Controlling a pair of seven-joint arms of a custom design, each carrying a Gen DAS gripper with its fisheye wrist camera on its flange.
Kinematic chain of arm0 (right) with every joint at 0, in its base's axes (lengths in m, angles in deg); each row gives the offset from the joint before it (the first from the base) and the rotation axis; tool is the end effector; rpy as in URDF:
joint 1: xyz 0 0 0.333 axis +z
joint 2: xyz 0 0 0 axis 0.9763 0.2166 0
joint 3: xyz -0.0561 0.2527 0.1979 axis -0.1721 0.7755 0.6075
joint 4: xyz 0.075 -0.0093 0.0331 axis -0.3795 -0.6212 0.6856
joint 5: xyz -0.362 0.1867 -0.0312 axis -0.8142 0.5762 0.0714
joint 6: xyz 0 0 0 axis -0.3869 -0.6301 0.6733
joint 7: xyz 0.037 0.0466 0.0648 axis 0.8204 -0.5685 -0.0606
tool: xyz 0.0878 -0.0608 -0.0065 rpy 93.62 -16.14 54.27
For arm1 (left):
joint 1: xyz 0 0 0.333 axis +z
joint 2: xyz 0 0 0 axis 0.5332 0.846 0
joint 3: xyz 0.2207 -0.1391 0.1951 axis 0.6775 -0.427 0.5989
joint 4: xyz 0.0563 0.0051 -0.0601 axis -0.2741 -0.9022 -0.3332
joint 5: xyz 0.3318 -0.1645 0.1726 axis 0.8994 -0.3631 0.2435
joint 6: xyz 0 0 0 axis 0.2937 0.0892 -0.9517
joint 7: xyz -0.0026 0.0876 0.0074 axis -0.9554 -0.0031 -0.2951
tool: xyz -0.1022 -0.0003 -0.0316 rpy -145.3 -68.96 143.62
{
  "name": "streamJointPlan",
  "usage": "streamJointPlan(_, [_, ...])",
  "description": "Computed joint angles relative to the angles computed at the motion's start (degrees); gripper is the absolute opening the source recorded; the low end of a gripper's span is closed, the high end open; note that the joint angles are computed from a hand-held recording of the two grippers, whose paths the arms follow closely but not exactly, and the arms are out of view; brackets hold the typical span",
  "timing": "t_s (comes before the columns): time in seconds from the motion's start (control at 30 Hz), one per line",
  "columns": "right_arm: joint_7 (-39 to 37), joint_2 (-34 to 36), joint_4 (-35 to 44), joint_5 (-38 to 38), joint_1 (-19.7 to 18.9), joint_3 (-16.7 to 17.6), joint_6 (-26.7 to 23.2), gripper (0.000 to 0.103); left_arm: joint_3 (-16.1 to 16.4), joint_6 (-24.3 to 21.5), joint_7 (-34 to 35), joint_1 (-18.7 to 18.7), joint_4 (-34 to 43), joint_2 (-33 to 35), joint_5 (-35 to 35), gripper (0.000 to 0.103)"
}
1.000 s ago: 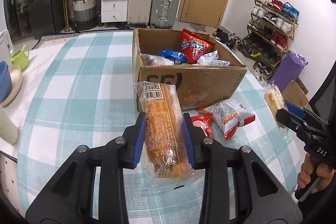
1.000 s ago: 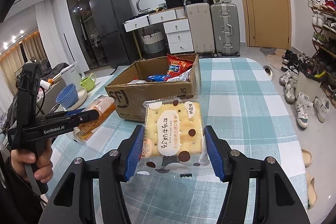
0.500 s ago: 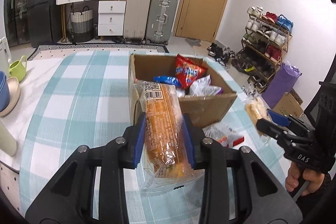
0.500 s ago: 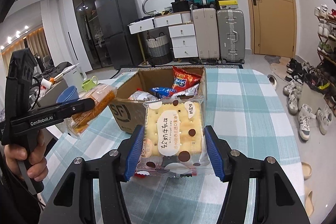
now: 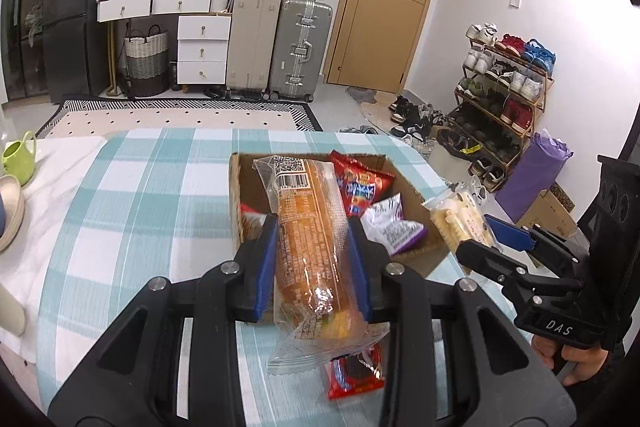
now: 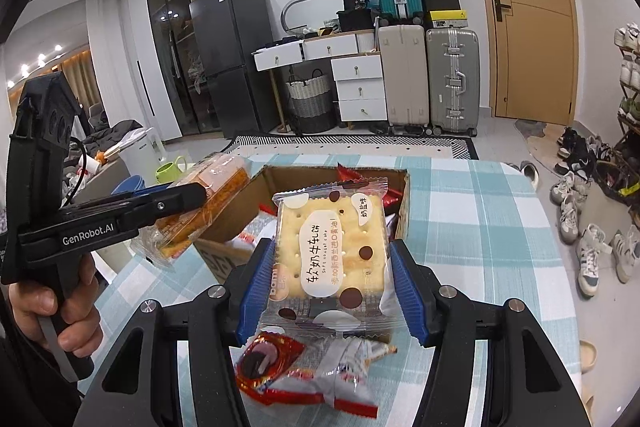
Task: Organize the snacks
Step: 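Carry the cracker pack and bread loaf over the box with both grippers, then open both grippers to release the packs into the box, then withdraw both grippers and approach the red Oreo pack and white chip bag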
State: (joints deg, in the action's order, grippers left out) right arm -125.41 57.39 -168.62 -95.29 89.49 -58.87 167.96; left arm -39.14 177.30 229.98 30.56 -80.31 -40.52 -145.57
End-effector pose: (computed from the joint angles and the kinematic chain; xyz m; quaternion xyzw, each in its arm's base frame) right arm 0.5612 0.1940 0.4340 -0.5565 0.6670 -0.3182 0.3796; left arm 0.6555 -0.1441 0.4760 -0.4399 0.7628 -0.4570 0.1256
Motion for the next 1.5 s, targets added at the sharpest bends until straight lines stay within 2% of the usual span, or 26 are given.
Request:
streamJointPlan(0.4, [-1.59,6.51,8.28,0.58,-0.64,-1.75,2.81,0.058,-1.65,3.47,-10.38,-1.24,9.94,8.72,11.49,0.029])
streamJointPlan(0.6, [-8.06,10.14,11.39,6.17,-0.17,-3.1,4.12,0.058,-2.74,4.71,-15.02,-1.42,14.07,13.21,17.92,0.029])
streamJointPlan(0.7, [-11.71,11.78,12.69,9.83,0.65,-4.06,4.35,0.058,-3.85,6.33,-15.16,-1.25,15.73,15.31,20.56,0.029])
streamJointPlan(0.83, [-13.75,13.77,14.37,12.55,1.91,-5.71,3.63,0.058,-3.35,5.14,-19.56,-1.91,18.65,18.21,25.22,0.03])
streamJointPlan(0.93, [-14.99,14.83,14.82,14.32,2.36,-7.11,5.43,0.058,-3.26,4.59,-22.41,-1.86,20.08,19.9,27.61,0.03])
streamJointPlan(1.03, [-13.29,13.97,14.06,10.61,4.3,-8.94,5.23,0.062,-2.51,5.02,-24.82,-2.29,20.33,20.58,30.57,0.03])
streamJointPlan(1.1, [-10.27,12.39,12.8,6.55,5.03,-8.9,2.72,0.07,-4.08,6.0,-23.31,-0.93,19.22,20.16,30.63,0.031])
streamJointPlan(1.13, [-7.1,11.36,12.06,2.75,5.04,-8.59,2.05,0.077,-5.27,6.79,-21.9,0.12,17.97,19.41,29.9,0.038])
streamJointPlan(1.17, [-6.12,10.53,11.23,1.49,4.65,-7.95,1.63,0.08,-6.31,7.15,-20.64,1.08,17.16,18.91,29.06,0.052])
streamJointPlan(1.2, [-6.77,9.45,10.0,2.09,4.26,-7.21,0.58,0.081,-6.91,7.34,-19.84,1.72,16.34,18.31,28.33,0.059])
streamJointPlan(1.23, [-7.73,8.52,8.89,3.11,3.77,-6.47,-0.37,0.083,-7.55,7.67,-18.97,2.43,15.4,17.6,27.31,0.074])
streamJointPlan(1.27, [-8.45,7.77,8.03,3.87,3.19,-5.78,-0.9,0.09,-8.08,8.12,-18.15,3.05,14.38,16.88,26.18,0.083])
streamJointPlan(1.33, [-6.66,5.24,5.1,3.14,2.34,-4.82,-1.51,0.102,-8.68,7.96,-16.75,4.18,12.11,14.83,24.05,0.084])
streamJointPlan(1.43, [-2.62,1.78,1.28,0.11,0.9,-3.32,-1.32,0.102,-7.64,8.63,-15.78,4.32,8.18,11.39,21.76,0.102])
streamJointPlan(1.5, [-1.53,-0.75,-1.97,0.6,-0.04,-2.46,-1.5,0.102,-8.49,10.74,-12.76,5.46,4.96,8.92,18.02,0.102])
